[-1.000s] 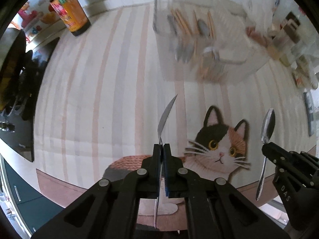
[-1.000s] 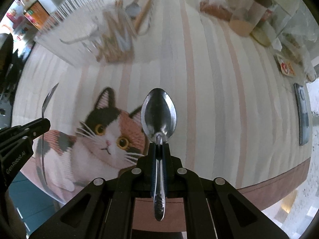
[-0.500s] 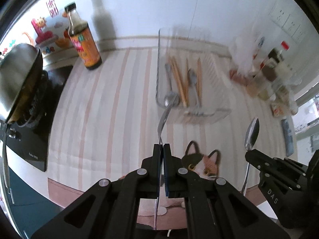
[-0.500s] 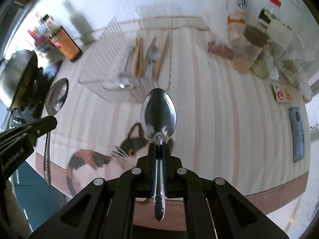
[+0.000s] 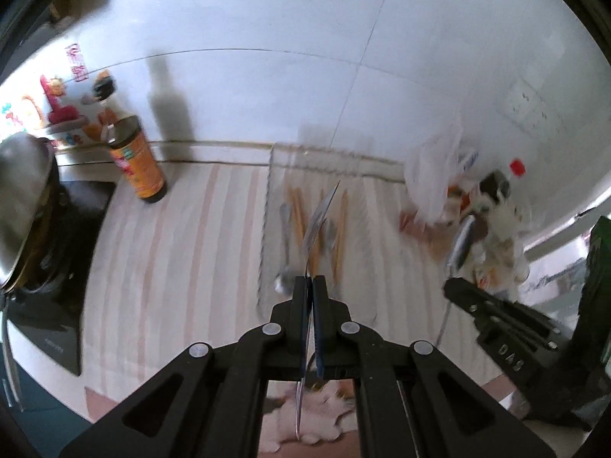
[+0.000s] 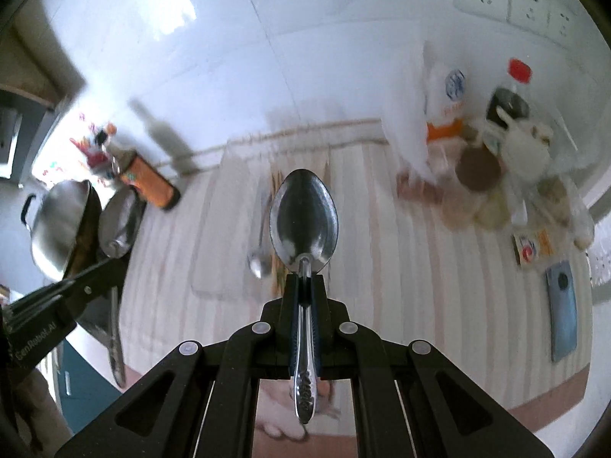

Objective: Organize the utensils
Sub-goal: 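Open both grippers to drop the spoons into the basket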

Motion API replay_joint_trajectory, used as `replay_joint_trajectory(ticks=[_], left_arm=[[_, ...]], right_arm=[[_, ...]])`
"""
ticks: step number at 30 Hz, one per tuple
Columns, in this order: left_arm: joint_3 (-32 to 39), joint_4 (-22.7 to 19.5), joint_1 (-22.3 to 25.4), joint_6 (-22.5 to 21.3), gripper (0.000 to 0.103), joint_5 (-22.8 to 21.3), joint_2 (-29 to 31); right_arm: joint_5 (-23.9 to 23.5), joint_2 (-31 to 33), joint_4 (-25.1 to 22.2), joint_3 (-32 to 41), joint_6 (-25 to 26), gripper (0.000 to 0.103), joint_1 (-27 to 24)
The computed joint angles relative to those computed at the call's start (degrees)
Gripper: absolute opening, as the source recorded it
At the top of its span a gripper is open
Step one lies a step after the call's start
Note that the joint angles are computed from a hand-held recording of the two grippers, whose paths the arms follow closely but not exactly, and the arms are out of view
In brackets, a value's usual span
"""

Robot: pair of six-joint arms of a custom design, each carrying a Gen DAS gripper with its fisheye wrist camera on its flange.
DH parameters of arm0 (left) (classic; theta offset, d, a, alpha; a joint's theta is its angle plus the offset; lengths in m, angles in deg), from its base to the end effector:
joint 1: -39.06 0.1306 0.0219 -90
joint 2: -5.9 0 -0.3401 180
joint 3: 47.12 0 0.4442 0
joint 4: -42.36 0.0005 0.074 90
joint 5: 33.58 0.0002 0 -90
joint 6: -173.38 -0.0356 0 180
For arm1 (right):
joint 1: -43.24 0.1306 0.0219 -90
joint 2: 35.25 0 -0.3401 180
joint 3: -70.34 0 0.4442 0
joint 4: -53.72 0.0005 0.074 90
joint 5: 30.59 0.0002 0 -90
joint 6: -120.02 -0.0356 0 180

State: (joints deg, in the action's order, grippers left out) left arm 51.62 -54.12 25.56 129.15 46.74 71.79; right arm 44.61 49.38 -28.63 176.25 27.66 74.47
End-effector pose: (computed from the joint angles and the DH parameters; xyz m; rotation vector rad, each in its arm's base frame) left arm 0.2973 -0.0657 0.5842 -0.7892 2.5384 -0.1123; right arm 0.3857 0.2439 0.5354 -0.7558 2.5755 0.5335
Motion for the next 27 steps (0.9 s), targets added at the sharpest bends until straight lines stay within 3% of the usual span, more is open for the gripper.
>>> replay_joint_trajectory(ticks=[6, 10, 13, 14, 16, 17, 18, 20, 21, 23, 27], left_arm=[[2.73, 3.47, 8.52, -5.24, 0.001, 8.88, 6.91], [3.58, 3.97, 11.11, -7.99, 0.004, 10.35, 10.71], [3.48, 2.44, 11.53, -9.11, 0.006, 7.65, 12.45], [2.58, 2.85, 11.51, -9.03, 0.014, 6.37, 11.91], [1.04, 2.90, 11.16, -8.51, 0.045, 3.91, 10.93], [-0.04, 2.80, 10.63, -7.78, 0.075, 1.04, 10.06], [-0.80, 2.98, 10.18, -7.40, 0.089, -0.74, 9.41], [-2.75, 3.28, 9.01, -7.00, 0.090, -4.36, 7.83], [-3.79, 3.19, 8.29, -6.70, 0.096, -6.16, 7.06], [-5.96, 2.96, 6.29, -5.18, 0.103, -9.61, 5.34], [-8.42, 1.12, 2.60, -1.53, 0.103, -14.61, 3.67]], right_arm=[[-0.31, 12.56, -1.71, 12.99, -2.39, 0.006, 1.90], [1.36, 20.13, -2.93, 20.09, -3.17, 0.007, 2.93], [1.48, 27.04, -7.47, 26.55, -2.50, 0.007, 3.24], [1.97, 27.83, -7.77, 27.23, -2.60, 0.009, 3.25], [3.20, 28.29, -7.37, 27.18, -2.46, 0.019, 3.09], [3.57, 27.63, -6.87, 26.16, -2.26, 0.030, 2.94], [4.16, 27.11, -6.50, 25.34, -2.06, 0.034, 3.00], [6.12, 25.47, -5.45, 22.95, -1.10, 0.043, 2.94], [7.23, 24.40, -4.62, 21.40, -0.46, 0.045, 2.91], [9.99, 21.54, -2.72, 17.56, 0.90, 0.062, 3.06], [13.77, 15.84, 0.77, 9.70, 2.78, 0.083, 3.50]])
